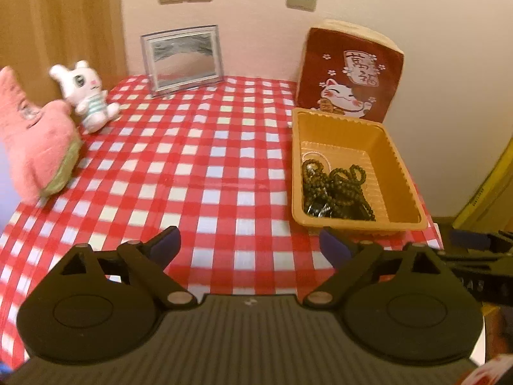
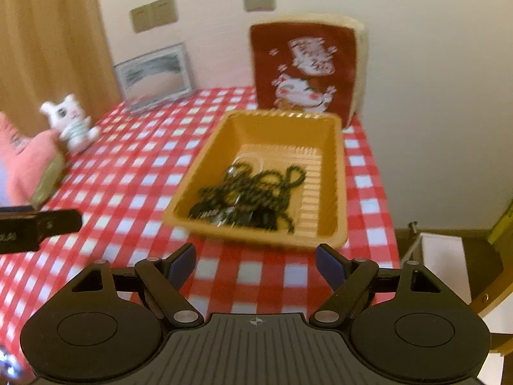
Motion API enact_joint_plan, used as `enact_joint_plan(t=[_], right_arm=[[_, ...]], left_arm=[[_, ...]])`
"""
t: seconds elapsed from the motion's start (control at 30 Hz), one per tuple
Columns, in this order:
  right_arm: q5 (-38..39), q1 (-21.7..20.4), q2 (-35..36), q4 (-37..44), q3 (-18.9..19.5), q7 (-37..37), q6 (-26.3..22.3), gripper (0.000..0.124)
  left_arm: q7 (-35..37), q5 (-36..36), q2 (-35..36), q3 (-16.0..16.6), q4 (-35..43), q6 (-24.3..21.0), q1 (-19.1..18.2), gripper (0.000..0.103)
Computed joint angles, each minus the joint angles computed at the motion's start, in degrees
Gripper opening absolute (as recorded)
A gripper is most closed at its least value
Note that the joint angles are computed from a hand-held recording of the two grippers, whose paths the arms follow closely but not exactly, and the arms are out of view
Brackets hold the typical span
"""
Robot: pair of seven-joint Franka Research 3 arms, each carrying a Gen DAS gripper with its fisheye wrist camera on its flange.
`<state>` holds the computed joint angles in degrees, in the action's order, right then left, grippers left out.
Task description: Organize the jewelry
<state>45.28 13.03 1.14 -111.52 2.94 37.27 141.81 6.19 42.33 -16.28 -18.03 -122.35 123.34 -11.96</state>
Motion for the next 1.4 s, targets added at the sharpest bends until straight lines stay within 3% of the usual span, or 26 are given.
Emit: enact_joint_plan(t=[0.13, 0.37, 0.7, 1.4], right_arm=[[0.18, -0.91, -1.7, -1.08, -0.94, -1.73, -5.19, 0.081], [-1.97, -1.74, -3.14, -1.59, -1.87, -1.44, -8.57, 0.081], [-4.87, -0.97, -4.54, -2.32, -1.4, 3.22, -6.87, 0.081], [-7.41, 1.43, -6.63, -4.74, -0.92, 8.87, -2.67, 0.081]], left_arm=[[-3.42, -0.08, 0.37, -2.12, 1.41, -5.03, -1.19, 0.093], [-2.38, -1.42, 2.01, -2.54, 3.32, -8.46, -3.91, 0.092], [1.58, -3.66, -0.29, -1.28, 2.09, -7.0, -4.72, 0.092], [7.24, -6.69, -4.18, -0.7, -1.29, -3.08, -2.49, 0.092]])
